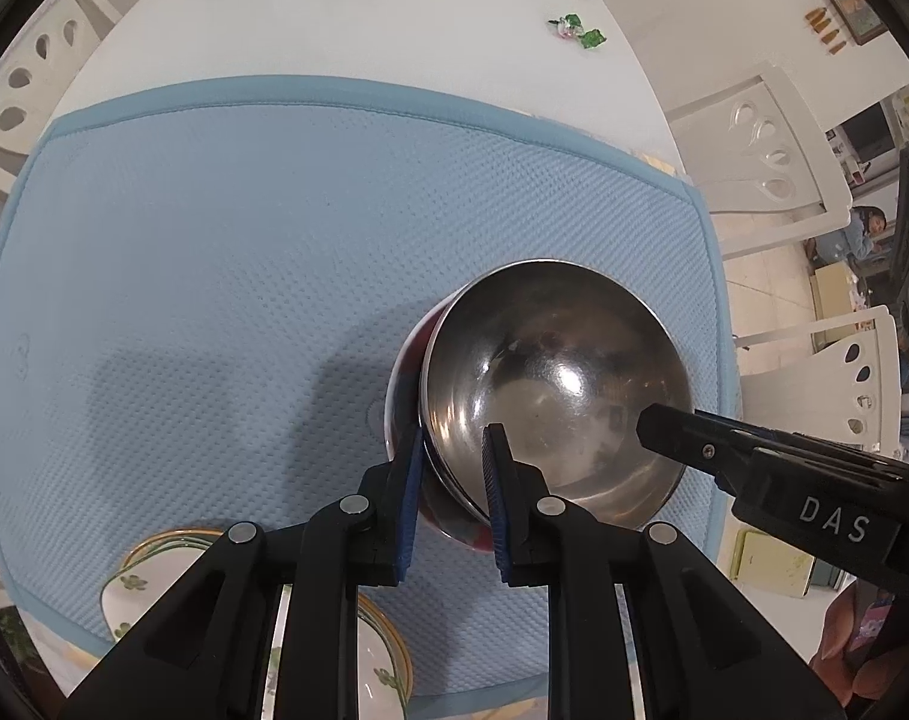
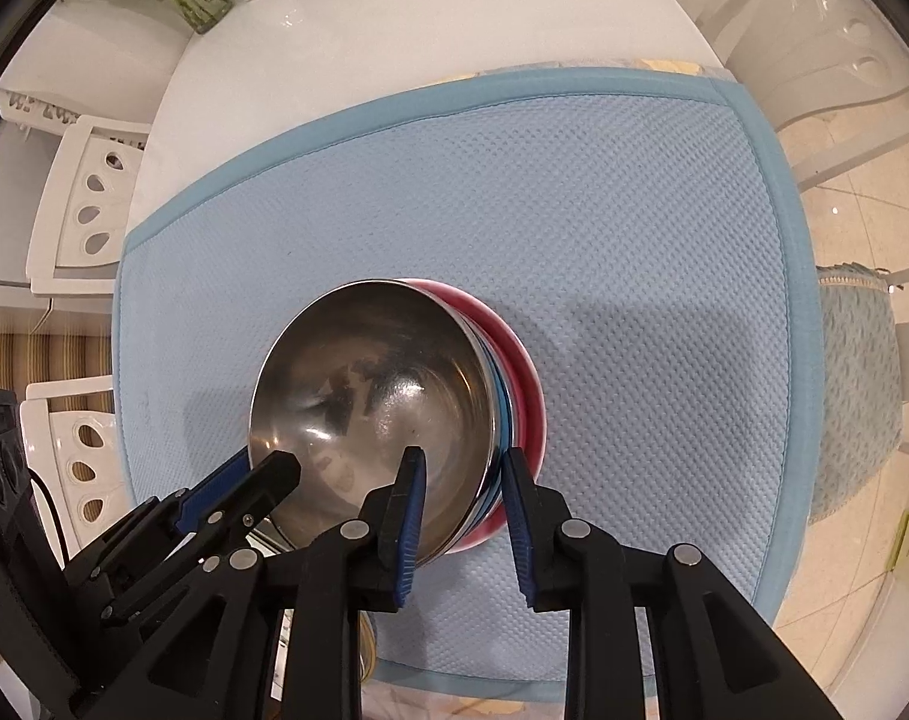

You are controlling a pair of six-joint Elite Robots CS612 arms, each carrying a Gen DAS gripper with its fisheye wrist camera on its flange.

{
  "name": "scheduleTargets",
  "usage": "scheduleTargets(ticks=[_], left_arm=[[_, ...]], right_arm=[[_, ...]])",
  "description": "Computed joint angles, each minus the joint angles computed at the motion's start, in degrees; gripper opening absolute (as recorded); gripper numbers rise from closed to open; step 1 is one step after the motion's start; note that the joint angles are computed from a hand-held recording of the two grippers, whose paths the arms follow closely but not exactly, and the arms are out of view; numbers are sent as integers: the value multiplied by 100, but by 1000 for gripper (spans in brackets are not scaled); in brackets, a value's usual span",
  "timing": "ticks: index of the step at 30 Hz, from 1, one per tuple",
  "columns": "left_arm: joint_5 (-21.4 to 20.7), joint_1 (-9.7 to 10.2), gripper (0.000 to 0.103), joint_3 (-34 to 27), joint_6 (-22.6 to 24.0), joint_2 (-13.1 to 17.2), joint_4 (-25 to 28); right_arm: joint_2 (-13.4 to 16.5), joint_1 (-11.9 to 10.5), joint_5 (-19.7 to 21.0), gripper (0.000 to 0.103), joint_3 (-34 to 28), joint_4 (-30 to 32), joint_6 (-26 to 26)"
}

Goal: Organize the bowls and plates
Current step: 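Lower the blue-sided bowl into the red-sided bowl and open the right tool, then grip the rim of the nested bowl stack with the right tool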

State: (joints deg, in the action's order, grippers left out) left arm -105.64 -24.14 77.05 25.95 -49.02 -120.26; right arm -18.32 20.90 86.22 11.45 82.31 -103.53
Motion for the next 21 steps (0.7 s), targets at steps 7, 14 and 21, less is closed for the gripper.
scheduleTargets(ticks=[7,14,21], left_arm=[[-10,30,17,-16,-76,-9,15],[99,47,28,-23,-176,-39,-39],[91,73,62,-5,-293,-64,-319]], right_arm=[[201,-4,-7,33,-461,285,-48],[155,20,99,50,-444,251,-55],[-201,42,298,52,73,-118,-128]])
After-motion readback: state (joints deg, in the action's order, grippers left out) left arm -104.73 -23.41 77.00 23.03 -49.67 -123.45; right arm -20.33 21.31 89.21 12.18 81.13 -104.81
